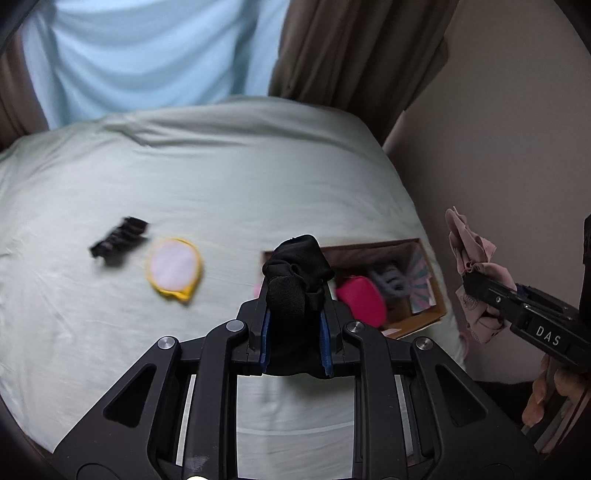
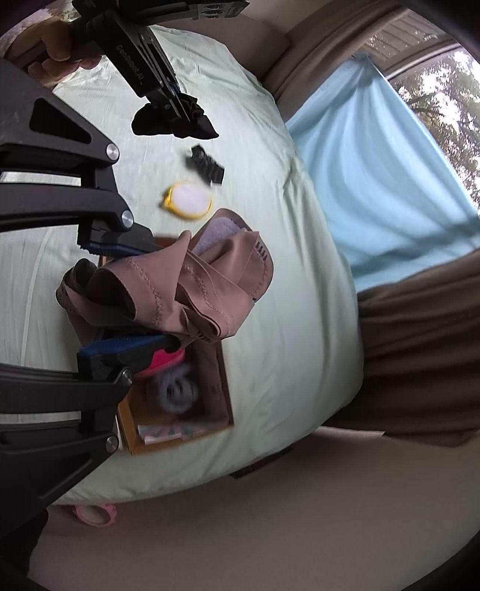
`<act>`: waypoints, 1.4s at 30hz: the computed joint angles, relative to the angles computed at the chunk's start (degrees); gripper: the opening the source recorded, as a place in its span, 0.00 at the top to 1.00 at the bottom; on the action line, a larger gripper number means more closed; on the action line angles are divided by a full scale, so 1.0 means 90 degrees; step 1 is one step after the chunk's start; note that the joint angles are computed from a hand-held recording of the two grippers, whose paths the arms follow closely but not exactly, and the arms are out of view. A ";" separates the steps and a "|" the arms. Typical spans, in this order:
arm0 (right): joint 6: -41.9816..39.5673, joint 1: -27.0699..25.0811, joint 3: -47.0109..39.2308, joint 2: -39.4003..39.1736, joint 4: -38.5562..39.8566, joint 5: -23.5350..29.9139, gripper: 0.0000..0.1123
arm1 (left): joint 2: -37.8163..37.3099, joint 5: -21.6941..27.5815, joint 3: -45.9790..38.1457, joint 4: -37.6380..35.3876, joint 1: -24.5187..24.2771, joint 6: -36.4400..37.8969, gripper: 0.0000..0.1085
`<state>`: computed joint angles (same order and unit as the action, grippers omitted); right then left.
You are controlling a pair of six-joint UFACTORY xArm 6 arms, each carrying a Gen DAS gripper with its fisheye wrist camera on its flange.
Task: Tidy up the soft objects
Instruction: 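Carry socks with left tool while right tool carries pink mask into the box, then open both tools and lift them away from the box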
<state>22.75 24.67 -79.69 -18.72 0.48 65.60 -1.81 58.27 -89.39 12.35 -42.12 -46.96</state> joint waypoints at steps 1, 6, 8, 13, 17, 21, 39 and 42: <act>-0.0132 -0.0147 0.0057 -0.0014 0.0104 0.0002 0.71 | 0.0245 0.0009 -0.0199 -0.0031 -0.0060 -0.0067 0.84; -0.0771 -0.0811 0.0340 0.0046 0.0583 -0.0076 0.71 | 0.1111 0.0087 -0.0862 -0.0283 -0.0178 -0.0089 0.84; -0.0972 -0.1022 0.0465 0.0089 0.0748 -0.0130 0.71 | 0.1489 0.0174 -0.1154 -0.0373 -0.0208 -0.0039 0.84; -0.1281 -0.1327 0.0726 0.0319 0.1054 -0.0280 0.71 | 0.2214 0.0363 -0.1622 -0.0550 -0.0196 0.0211 0.84; -0.1443 -0.1416 0.0951 0.0458 0.1175 -0.0398 0.71 | 0.2731 0.0464 -0.1923 -0.0829 -0.0146 0.0432 0.84; -0.1512 -0.1512 0.1143 0.0534 0.1250 -0.0441 0.71 | 0.3104 0.0613 -0.2178 -0.1007 -0.0144 0.0634 0.84; -0.1919 -0.1809 0.1354 0.0615 0.1812 -0.0787 0.09 | 0.3383 0.0958 -0.2667 -0.1215 -0.0207 0.1205 0.06; -0.1871 -0.1836 0.1451 0.0490 0.1768 -0.0843 0.09 | 0.3253 0.1016 -0.2580 -0.1152 -0.0209 0.1210 0.05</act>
